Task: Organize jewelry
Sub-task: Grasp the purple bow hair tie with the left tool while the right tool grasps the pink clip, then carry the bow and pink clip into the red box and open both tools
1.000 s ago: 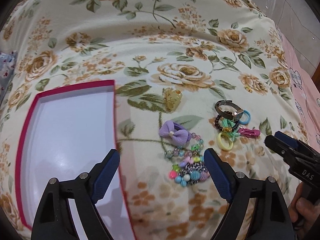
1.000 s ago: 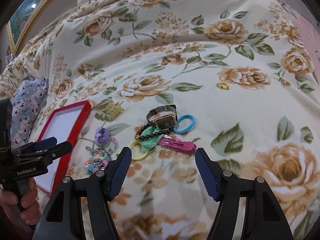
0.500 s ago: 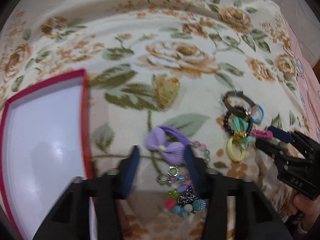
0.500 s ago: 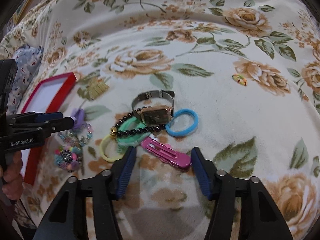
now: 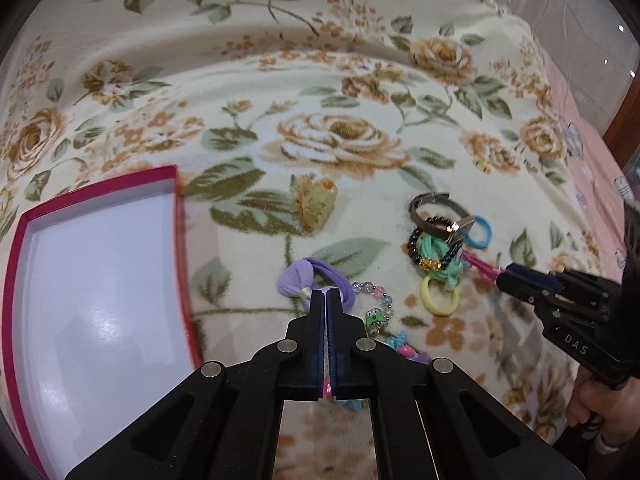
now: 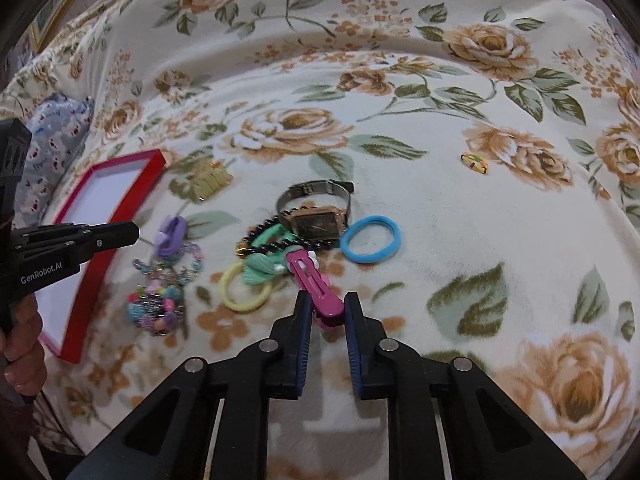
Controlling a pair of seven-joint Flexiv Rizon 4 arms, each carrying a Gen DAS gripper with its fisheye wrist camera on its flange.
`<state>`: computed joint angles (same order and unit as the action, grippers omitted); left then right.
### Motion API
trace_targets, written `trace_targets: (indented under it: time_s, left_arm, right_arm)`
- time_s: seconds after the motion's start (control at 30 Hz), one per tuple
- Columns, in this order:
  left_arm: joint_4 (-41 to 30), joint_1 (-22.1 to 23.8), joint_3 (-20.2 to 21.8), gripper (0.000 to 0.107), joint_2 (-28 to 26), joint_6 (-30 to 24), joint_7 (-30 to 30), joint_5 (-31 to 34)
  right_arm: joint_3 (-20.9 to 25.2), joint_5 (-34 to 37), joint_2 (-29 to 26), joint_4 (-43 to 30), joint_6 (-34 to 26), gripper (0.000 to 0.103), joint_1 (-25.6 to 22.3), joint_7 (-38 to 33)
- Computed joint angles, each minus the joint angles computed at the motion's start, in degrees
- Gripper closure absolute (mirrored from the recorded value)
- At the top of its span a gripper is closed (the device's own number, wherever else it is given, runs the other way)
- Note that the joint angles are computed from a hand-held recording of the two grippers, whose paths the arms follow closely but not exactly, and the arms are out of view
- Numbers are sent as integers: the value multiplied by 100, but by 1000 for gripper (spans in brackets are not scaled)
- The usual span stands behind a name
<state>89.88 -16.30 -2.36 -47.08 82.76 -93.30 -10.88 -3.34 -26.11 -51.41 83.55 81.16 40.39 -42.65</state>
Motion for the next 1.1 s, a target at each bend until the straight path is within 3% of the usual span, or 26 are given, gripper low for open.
trace_targets:
  time_s: [0.2,0.37,0.43,0.63,0.7,0.73,0.77,0.8,0.97,1.07,1.1]
  left_arm:
    - [1099,648,-723,107,563,843,149,-190]
    - [1722,845,-844,107,919,1278,92,-259]
    - [1894,868,-818,107,1040,1364,30,-277]
    - [2024,1513,-1539,105,1073,1251,136,-265]
    - [1798,1567,-1673,95,926,1066,255,-299]
    - [1610,1421,-1557,88,852,887,283,-335]
    - [1446,1323,-1463,72,772,781,314,-372]
    - [1198,1132,-1276,62,652,646,328,-394]
    - [-184,85,-27,62,-13,-494,49,-280]
    - [-857,-117,262,64,-390,-1093,-220,-138]
    - [-1040,-143,303,73,-497,-1229,-284,-78]
  right_arm:
    - [-307,163,229,434,781,87,318,339]
    - [-42,243,121,173,935,87,305,129]
    - [76,260,41,5,938,87,300,21]
    - [-282,361,14,-62,998,87,593,71]
    - [-398,402,58,38,1030,87,656,111]
    - [-427,433,77,87,1051,87,662,134]
    - [-450,470,99,145,1064,87,658,162]
    - [-472,499,119,201,1069,87,652,184]
    - [-561,601,180,396,1154,87,648,250]
    - [-565,645,179,438,1211,87,628,246]
    - [-566,656,175,443,1218,87,625,240]
